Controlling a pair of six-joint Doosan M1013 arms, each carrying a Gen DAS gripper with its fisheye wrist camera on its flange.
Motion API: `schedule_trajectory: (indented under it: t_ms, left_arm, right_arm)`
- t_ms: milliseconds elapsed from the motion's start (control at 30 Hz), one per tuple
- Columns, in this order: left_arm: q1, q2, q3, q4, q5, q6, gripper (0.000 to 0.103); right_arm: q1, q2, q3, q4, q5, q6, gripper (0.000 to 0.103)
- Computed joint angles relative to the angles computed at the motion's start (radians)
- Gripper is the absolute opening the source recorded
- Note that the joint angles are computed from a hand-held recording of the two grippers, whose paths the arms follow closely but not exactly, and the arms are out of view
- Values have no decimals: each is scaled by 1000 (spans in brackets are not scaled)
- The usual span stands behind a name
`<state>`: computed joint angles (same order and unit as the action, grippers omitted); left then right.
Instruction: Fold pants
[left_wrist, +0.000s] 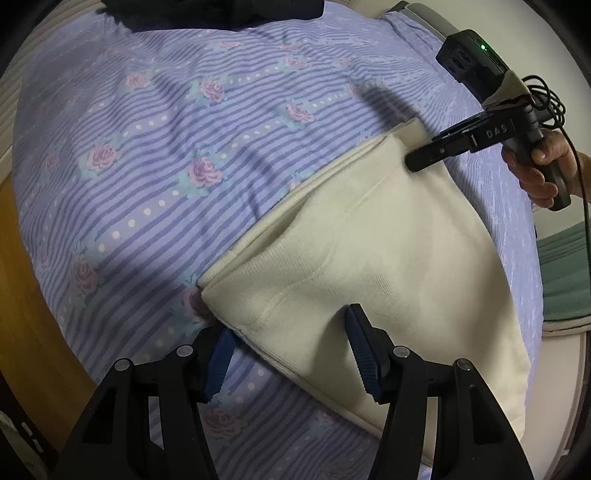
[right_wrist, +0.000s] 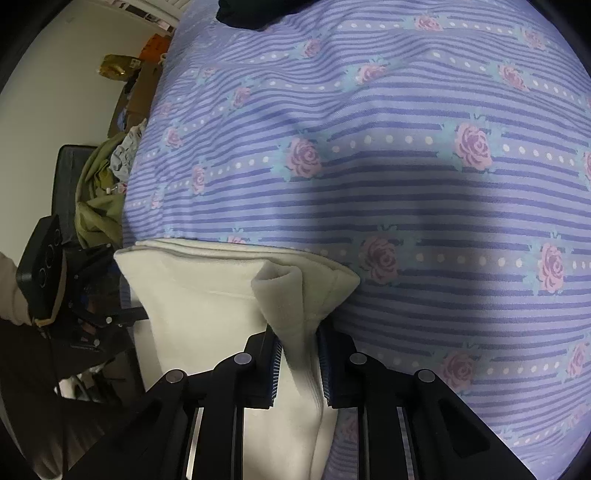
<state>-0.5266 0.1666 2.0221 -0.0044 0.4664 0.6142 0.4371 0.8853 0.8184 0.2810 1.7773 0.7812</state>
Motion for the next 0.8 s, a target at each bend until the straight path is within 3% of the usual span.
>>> schedule_trajectory:
  t_ms: [133,200,300,433,633,800]
  left_arm:
    - [-8,2,-8,54,9,-98,55]
    - [-5,0,-13,69,4,-131,37]
    - [1,-11,-14,63,0,-98,19]
    - [-6,-41,-21,91,-1,-47,16]
    - [-97,-94,-55,388,64,-259,16]
    - [-218,-109,-134,620,185,-378,16]
  right_arm:
    - [-8,5,-6,18,-1,39,21]
    - [-12,-4,8,33,-12,42,16]
    - [-21,-21,13,56,-16,37,13]
    - [-29,-55,20,82,-8,8,12]
    - [-66,-155,86,116,-48,-98,12]
    - [-129,-262,185,135,-102,-170,12]
